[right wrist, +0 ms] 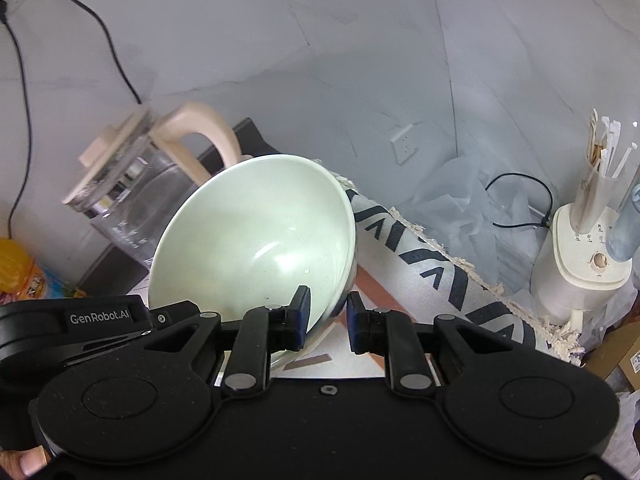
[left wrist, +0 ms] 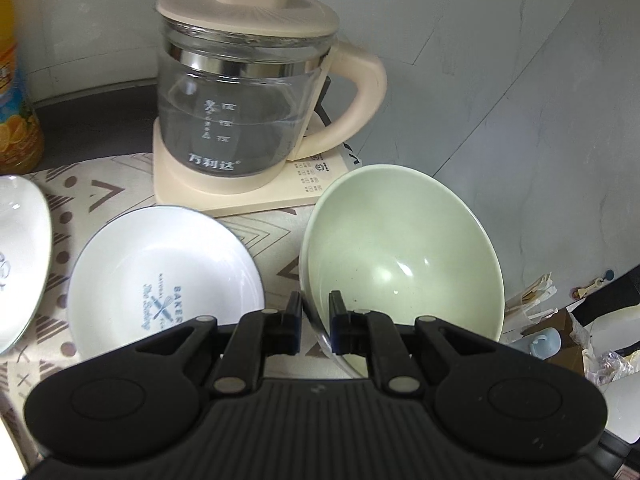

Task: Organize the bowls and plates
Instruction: 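Carry the small green bowl and lower it onto the stacked bowls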

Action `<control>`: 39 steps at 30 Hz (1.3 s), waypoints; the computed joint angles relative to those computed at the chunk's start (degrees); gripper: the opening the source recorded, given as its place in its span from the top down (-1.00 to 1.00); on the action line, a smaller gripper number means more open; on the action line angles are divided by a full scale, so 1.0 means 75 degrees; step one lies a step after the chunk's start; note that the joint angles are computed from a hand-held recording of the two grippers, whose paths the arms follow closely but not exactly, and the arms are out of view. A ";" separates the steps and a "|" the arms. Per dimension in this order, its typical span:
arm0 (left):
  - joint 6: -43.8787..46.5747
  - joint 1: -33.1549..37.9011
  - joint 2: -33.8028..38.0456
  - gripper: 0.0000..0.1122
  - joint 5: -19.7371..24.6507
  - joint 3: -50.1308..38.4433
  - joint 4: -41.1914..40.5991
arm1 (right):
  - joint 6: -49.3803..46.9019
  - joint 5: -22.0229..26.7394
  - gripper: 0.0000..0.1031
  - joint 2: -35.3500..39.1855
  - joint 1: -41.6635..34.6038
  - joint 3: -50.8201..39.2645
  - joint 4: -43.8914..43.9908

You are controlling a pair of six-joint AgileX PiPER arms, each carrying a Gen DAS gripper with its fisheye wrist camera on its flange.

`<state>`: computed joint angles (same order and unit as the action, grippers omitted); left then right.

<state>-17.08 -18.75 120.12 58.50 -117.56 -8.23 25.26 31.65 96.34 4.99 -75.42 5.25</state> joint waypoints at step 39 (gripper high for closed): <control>-0.2172 -0.0209 -0.4343 0.78 -0.1318 0.4928 0.1650 | -0.1142 0.0024 0.62 -0.2594 0.0969 0.1837 0.0680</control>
